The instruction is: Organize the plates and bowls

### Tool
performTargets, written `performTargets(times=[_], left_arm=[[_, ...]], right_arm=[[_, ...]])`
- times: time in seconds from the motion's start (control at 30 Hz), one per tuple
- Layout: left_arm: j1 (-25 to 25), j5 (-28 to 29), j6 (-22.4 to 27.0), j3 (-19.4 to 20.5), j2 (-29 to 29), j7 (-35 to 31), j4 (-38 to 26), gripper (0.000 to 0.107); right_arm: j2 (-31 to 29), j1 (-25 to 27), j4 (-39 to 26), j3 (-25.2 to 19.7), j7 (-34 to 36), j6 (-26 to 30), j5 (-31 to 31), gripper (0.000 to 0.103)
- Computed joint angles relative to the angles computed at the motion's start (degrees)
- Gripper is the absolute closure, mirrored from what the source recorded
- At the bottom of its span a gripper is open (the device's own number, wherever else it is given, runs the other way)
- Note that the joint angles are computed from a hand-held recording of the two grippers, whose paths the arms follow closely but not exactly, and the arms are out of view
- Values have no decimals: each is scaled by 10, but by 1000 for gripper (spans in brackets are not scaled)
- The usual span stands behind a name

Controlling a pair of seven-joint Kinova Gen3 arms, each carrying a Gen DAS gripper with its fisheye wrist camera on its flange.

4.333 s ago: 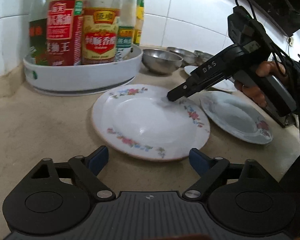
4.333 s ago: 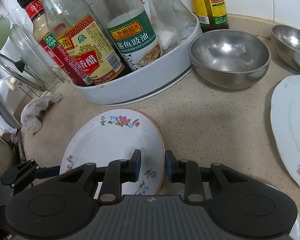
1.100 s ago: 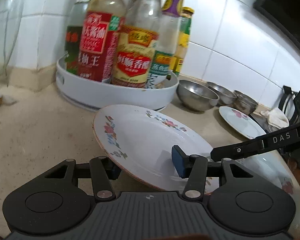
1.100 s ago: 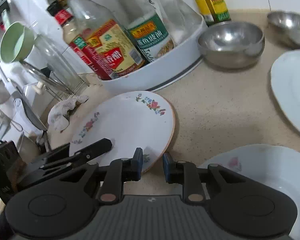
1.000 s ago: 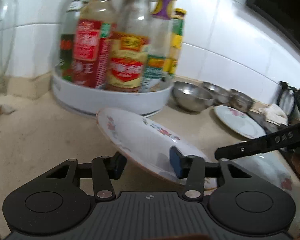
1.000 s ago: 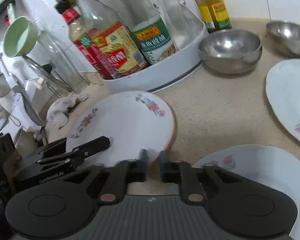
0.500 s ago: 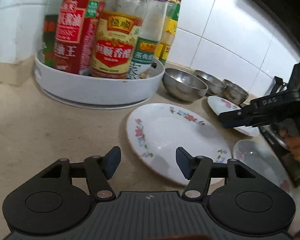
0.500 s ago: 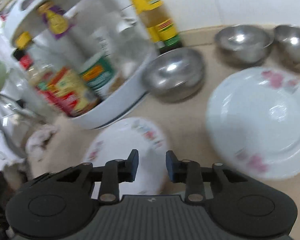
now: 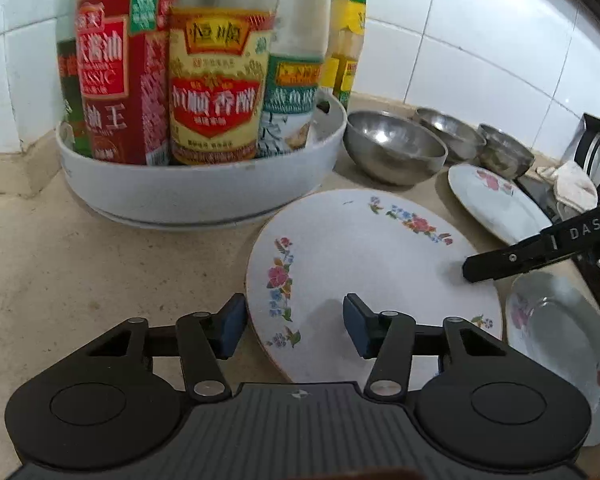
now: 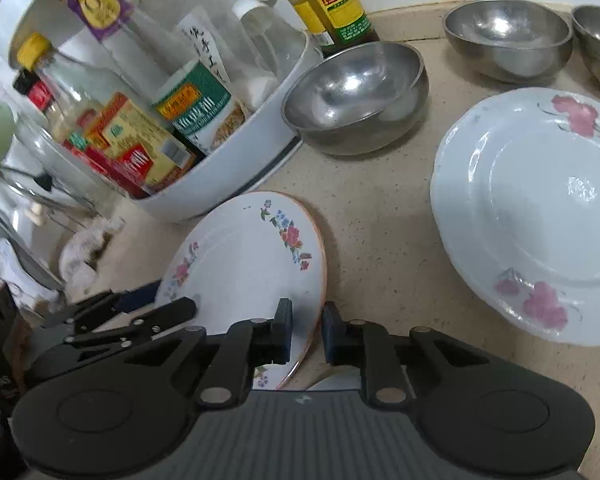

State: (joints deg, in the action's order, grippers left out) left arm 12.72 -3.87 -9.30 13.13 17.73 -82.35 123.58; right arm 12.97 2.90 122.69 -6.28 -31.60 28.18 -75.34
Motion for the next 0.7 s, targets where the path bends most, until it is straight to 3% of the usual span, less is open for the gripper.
performTargets(times=[0.13, 0.27, 0.43, 0.7], left_arm=[[-21, -10, 3, 19, -21, 16, 2, 49], [-54, -41, 4, 59, -38, 36, 5, 49], [-49, -69, 8, 81, -37, 49, -4, 49], [-108, -134, 37, 201, -4, 62, -32, 49]], right_arm=[[-19, 8, 12, 7, 27, 28, -36, 88], [-49, 1, 20, 24, 9, 41, -29, 88], [-95, -1, 47, 50, -32, 46, -2, 88], [-185, -6, 106, 91, -157, 37, 90, 88]])
